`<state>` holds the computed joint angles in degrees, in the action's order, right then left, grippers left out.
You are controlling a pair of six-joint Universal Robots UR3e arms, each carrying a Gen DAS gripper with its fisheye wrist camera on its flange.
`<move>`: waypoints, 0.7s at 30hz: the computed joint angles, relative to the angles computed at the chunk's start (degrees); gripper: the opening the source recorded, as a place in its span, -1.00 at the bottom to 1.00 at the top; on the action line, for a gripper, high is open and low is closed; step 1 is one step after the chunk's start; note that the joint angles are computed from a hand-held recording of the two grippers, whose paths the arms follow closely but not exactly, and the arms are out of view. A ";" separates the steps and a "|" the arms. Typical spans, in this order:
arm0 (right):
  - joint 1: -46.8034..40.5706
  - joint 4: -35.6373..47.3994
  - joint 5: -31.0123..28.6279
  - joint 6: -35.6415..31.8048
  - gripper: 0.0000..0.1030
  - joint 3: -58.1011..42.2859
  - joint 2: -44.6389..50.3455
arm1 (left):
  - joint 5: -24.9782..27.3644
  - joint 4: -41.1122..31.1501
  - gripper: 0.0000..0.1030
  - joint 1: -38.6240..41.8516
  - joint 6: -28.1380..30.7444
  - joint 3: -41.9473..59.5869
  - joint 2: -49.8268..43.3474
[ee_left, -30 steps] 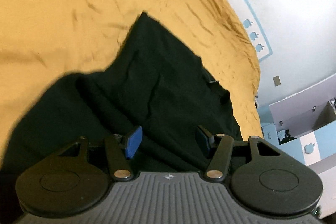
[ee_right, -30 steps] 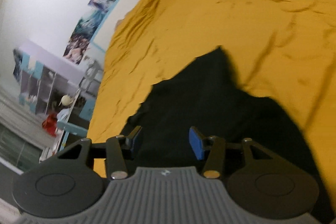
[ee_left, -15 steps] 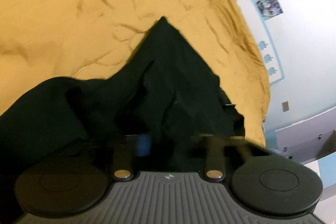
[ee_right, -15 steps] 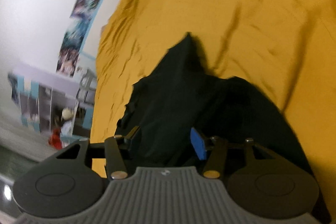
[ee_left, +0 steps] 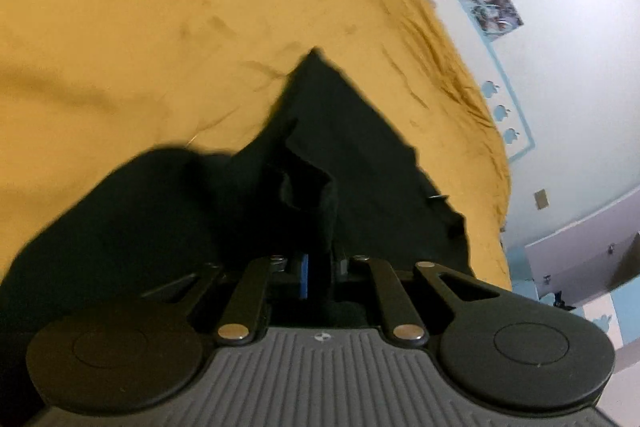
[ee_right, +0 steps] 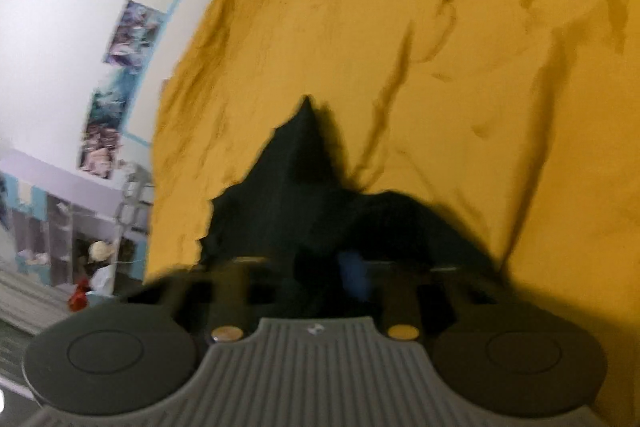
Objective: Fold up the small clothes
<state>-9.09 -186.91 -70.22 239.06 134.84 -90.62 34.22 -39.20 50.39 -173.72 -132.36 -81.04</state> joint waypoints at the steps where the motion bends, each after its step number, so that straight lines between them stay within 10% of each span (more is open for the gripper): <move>1: -0.34 0.08 0.05 0.47 -0.99 0.66 -0.90 | -1.27 -1.10 -0.82 1.08 1.18 -0.90 1.18; 9: -0.62 12.80 -2.58 -6.74 -0.96 -0.05 -5.89 | 4.46 -6.21 -0.82 -0.76 3.91 2.00 3.22; 15: -4.16 19.53 -0.24 -7.49 -0.26 4.21 -18.95 | 6.54 -22.40 -0.72 5.47 12.42 5.59 17.19; 21: -0.78 8.84 -1.17 -14.99 -0.23 -2.71 -11.23 | 2.14 -13.77 -0.45 0.97 8.48 10.02 12.02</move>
<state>-9.87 -178.08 -71.40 224.07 132.14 -101.86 36.36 -52.97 51.37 -165.24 -122.34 -69.02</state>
